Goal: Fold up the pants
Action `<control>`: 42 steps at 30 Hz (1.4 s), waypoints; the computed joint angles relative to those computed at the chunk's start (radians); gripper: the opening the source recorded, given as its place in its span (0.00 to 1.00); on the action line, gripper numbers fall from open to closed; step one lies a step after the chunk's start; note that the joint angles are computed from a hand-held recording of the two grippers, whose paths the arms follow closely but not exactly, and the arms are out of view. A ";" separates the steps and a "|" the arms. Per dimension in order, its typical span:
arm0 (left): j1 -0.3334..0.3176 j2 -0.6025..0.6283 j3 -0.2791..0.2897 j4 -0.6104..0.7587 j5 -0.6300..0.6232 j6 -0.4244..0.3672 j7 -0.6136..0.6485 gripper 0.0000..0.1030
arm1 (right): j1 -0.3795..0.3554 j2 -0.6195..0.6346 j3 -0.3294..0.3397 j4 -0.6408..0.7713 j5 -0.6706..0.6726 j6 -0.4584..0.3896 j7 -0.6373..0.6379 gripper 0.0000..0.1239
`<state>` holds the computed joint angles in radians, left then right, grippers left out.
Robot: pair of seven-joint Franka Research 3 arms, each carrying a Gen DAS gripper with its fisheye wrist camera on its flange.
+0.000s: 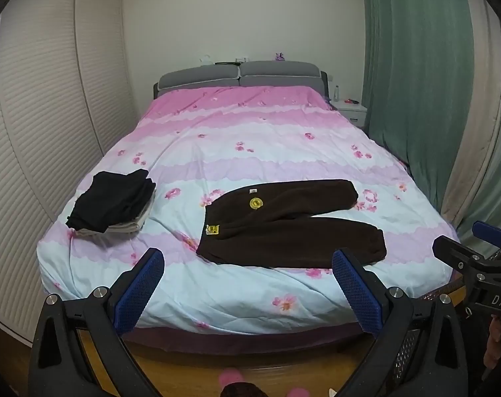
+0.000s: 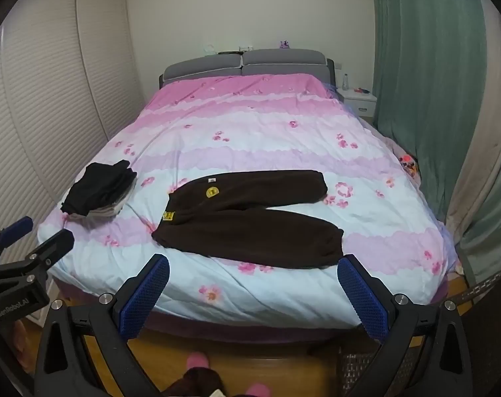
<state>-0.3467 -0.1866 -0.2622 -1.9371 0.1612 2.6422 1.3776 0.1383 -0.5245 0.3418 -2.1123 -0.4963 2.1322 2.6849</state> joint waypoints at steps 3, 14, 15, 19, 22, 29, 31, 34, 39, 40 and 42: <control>-0.002 -0.005 -0.002 0.002 -0.001 0.001 -0.005 1.00 | 0.002 0.001 -0.005 0.015 0.007 -0.014 -0.015 0.83; -0.003 -0.004 0.002 -0.007 -0.015 0.016 -0.002 1.00 | 0.000 0.011 0.000 0.024 0.005 -0.011 -0.016 0.83; -0.002 -0.003 0.001 -0.008 -0.012 0.017 -0.005 1.00 | 0.002 0.009 -0.005 0.023 0.007 -0.010 -0.019 0.83; 0.001 0.007 -0.002 0.006 0.002 0.003 -0.016 1.00 | 0.004 0.010 -0.009 0.025 0.011 -0.010 -0.022 0.83; 0.002 0.013 -0.003 0.013 0.006 -0.004 -0.020 1.00 | 0.003 0.010 -0.011 0.022 0.013 -0.007 -0.023 0.83; 0.001 0.015 -0.004 0.016 0.008 -0.006 -0.023 1.00 | 0.001 0.008 -0.015 0.021 0.017 -0.005 -0.027 0.83; 0.001 0.016 -0.005 0.017 0.010 -0.005 -0.025 1.00 | 0.000 0.008 -0.015 0.021 0.017 -0.004 -0.030 0.83; 0.000 0.021 -0.005 0.021 0.012 -0.003 -0.024 1.00 | -0.001 0.005 -0.017 0.019 0.020 -0.004 -0.033 0.83; 0.000 0.024 -0.007 0.023 0.016 -0.001 -0.031 1.00 | -0.004 0.004 -0.015 0.020 0.021 -0.005 -0.033 0.83; 0.000 0.024 -0.007 0.025 0.016 -0.004 -0.029 1.00 | -0.005 0.005 -0.014 0.021 0.021 -0.004 -0.032 0.83; -0.001 0.022 -0.006 0.022 0.014 -0.004 -0.027 1.00 | -0.005 0.006 -0.015 0.022 0.023 -0.003 -0.035 0.83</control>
